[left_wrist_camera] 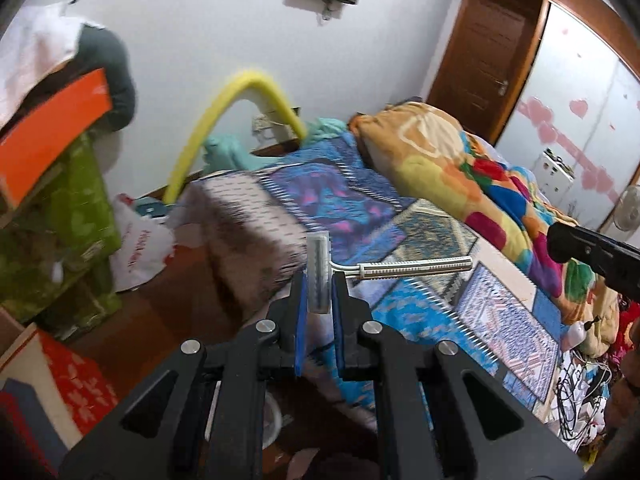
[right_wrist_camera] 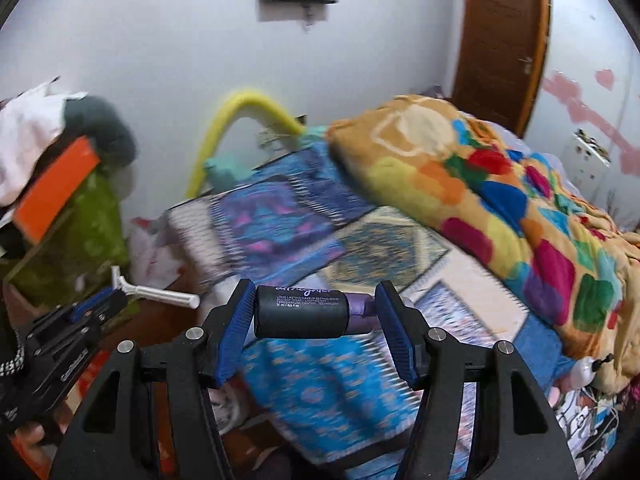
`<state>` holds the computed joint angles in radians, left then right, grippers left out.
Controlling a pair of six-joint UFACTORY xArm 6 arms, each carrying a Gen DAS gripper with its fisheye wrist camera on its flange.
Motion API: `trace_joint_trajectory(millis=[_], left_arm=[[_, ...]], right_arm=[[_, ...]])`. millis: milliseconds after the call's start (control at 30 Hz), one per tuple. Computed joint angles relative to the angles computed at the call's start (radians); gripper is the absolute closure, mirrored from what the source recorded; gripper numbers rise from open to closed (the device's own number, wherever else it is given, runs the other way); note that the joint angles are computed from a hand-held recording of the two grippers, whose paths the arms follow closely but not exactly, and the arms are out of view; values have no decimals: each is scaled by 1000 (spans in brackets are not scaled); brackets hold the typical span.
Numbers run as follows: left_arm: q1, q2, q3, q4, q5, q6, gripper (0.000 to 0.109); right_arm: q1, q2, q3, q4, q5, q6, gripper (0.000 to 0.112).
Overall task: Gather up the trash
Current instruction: 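Carry the white razor and grey tube with both grippers over the white bucket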
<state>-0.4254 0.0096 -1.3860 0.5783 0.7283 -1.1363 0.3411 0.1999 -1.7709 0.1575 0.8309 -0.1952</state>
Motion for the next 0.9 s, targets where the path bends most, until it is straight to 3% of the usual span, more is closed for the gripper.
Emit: trace_joint_trajectory(millis=[167,467,667,900], left_arm=[[31,-183,203,-2,13,-20,98],[98,-364,462,-112,41,67,98],[145,-348,580,-231,18,136,98],[174,-230,653,-395,-55,233,98]], right_arm=[[77,-55,68,11,10,6,54],[214,-49,106,33,81,22,54],[283,43,65,19,152,53,54],[327,189,-1,-1,237,79,54]])
